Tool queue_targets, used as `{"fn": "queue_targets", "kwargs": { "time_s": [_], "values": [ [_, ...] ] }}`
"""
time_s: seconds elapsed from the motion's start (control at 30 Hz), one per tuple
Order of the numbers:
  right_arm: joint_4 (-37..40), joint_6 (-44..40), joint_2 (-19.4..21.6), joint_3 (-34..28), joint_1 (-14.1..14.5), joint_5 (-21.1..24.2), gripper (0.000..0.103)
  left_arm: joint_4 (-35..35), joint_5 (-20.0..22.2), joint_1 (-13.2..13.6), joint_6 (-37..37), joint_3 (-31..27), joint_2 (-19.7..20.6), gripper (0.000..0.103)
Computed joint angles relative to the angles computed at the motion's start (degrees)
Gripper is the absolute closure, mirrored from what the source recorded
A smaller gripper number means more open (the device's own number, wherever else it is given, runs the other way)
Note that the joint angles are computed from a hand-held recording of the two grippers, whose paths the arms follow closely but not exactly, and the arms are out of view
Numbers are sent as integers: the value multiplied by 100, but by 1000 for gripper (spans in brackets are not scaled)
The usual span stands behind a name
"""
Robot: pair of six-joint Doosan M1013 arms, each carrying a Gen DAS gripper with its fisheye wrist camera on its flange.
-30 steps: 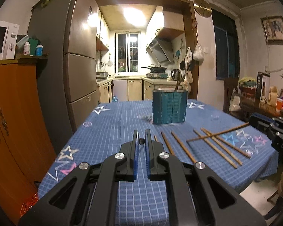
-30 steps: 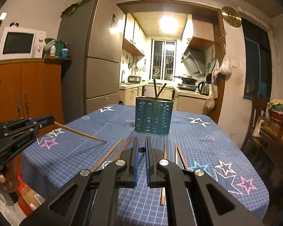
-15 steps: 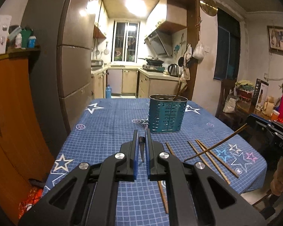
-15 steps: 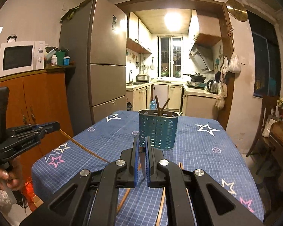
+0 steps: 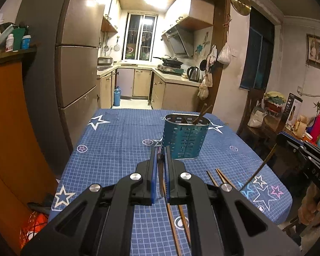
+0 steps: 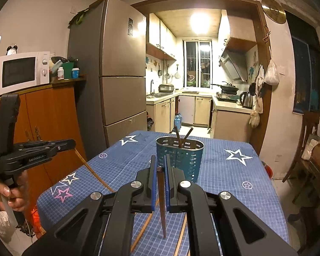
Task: Organize utensils
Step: 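Carry the left gripper's chopstick to the teal holder while the right gripper carries its chopstick, then lower the left gripper's chopstick into the holder and open while the right gripper releases its chopstick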
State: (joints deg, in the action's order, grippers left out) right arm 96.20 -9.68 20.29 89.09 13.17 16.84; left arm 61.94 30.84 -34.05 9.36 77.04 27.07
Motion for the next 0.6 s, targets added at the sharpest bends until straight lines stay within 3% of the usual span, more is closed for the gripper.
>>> {"fn": "queue_targets", "kwargs": {
  "time_s": [0.2,0.43,0.6],
  "values": [
    [-881,904,166,-381,-77,85,95,-524,223,51,713,-428,141,98],
    [-929,1074,301,-854,-199,34,95,-941,441,151,1541,-1195,372,98],
    [-1455,1699,502,-1502,-286,-59,95,-1648,413,284,2213,-1915,617,98]
  ]
}}
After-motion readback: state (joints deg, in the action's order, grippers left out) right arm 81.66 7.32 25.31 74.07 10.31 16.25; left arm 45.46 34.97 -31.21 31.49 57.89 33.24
